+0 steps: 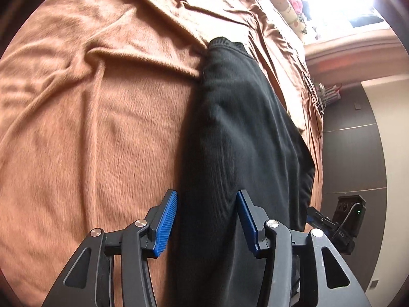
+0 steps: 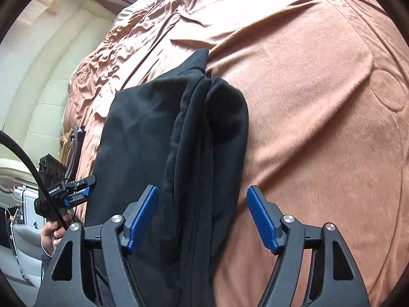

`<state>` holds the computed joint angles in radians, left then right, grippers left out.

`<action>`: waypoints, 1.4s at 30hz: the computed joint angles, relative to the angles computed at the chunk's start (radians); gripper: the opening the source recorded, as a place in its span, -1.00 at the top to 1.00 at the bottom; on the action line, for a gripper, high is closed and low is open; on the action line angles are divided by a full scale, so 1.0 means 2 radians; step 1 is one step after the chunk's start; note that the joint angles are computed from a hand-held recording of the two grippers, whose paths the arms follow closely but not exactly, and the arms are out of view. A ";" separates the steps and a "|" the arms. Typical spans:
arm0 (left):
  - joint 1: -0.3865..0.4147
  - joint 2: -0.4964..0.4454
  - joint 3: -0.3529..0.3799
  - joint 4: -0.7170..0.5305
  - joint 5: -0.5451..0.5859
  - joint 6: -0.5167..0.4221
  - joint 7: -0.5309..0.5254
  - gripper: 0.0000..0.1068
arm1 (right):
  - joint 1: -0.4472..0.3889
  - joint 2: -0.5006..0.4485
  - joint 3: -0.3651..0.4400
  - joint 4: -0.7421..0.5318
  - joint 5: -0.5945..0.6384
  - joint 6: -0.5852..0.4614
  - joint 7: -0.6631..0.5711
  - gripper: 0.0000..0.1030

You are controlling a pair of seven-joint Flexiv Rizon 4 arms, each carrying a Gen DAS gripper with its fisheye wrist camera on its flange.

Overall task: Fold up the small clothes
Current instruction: 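Close the right tool on the folded black bundle's end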

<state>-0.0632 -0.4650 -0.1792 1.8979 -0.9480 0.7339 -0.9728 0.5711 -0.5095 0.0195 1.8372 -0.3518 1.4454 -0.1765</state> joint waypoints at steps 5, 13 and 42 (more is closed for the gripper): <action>-0.004 -0.030 -0.006 -0.037 0.014 0.011 -0.013 0.07 | -0.009 -0.003 0.010 -0.008 0.006 -0.008 -0.013 -0.36; -0.016 -0.026 0.001 -0.049 0.086 0.022 -0.029 0.09 | -0.009 -0.006 0.006 -0.017 0.006 -0.025 -0.020 -0.36; 0.027 -0.108 -0.043 -0.139 0.024 -0.011 -0.018 0.03 | -0.060 -0.018 0.043 0.026 0.036 0.108 -0.055 0.05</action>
<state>-0.0094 -0.6818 -0.2646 1.6196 -0.8997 0.7126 -1.0096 0.4513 -0.5446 0.1054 1.8884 -0.2805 1.6608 -0.2867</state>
